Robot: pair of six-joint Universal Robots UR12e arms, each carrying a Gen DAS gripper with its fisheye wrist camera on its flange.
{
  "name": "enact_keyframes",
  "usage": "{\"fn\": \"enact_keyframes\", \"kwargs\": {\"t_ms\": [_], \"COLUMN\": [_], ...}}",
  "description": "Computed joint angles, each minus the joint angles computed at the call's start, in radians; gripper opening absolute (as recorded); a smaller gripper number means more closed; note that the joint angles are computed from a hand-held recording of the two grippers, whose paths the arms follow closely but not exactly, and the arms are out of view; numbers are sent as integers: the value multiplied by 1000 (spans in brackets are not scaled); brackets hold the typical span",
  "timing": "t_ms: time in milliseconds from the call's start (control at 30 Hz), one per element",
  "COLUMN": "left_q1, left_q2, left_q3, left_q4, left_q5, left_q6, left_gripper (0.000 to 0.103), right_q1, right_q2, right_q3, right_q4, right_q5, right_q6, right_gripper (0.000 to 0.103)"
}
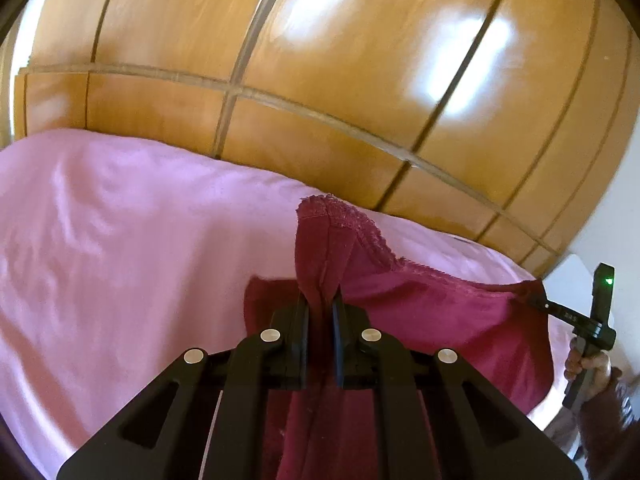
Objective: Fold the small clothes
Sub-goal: 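Lower the hem onto the collar and open both tools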
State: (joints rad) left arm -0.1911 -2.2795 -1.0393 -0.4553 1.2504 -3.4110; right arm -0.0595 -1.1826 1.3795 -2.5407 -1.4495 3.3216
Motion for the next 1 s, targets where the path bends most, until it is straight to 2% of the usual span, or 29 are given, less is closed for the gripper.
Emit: {"fn": "enact_keyframes", "kwargs": {"t_ms": [200, 233, 333, 367, 400, 467, 533, 567, 600, 633, 700, 833, 900, 1000], "left_q1": [-21, -26, -36, -37, -39, -44, -49, -54, -58, -56, -48, -55, -58, -76], "left_q2": [-140, -168, -219, -222, -218, -206, -181, -158, -131, -117, -56, 26, 56, 67], "left_q3": [229, 271, 349, 350, 342, 335, 300, 264, 217, 192, 82, -69, -128, -162], "left_q4": [-226, -288, -415, -418, -405, -412, -386, -358, -313, -279, -185, -90, -82, -93], "left_q5": [130, 163, 234, 237, 246, 275, 300, 335, 363, 357, 287, 228, 188, 222], "left_q6": [9, 10, 21, 25, 31, 57, 71, 75, 78, 78, 64, 98, 117, 163], "left_gripper": [8, 8, 9, 9, 9, 9, 17, 26, 28, 28, 28, 28, 28, 29], "right_q1": [9, 12, 22, 26, 27, 14, -10, -20, -30, -45, -70, -108, -109, -99], "right_q2": [114, 127, 157, 159, 155, 137, 90, 65, 44, 13, -38, -131, -166, -178], "right_q3": [-132, -147, -170, -168, -162, -143, -83, -50, -21, 20, 87, 215, 266, 292], "right_q4": [135, 153, 203, 200, 193, 185, 141, 121, 110, 99, 91, 88, 105, 125], "right_q5": [-72, -84, -110, -124, -129, -77, 8, 44, 82, 140, 235, 405, 428, 421], "right_q6": [27, 23, -5, -27, -32, -28, -11, -12, -12, -8, -11, -27, -62, -85], "right_gripper": [7, 7, 8, 12, 14, 36, 48, 49, 49, 49, 49, 50, 50, 43]}}
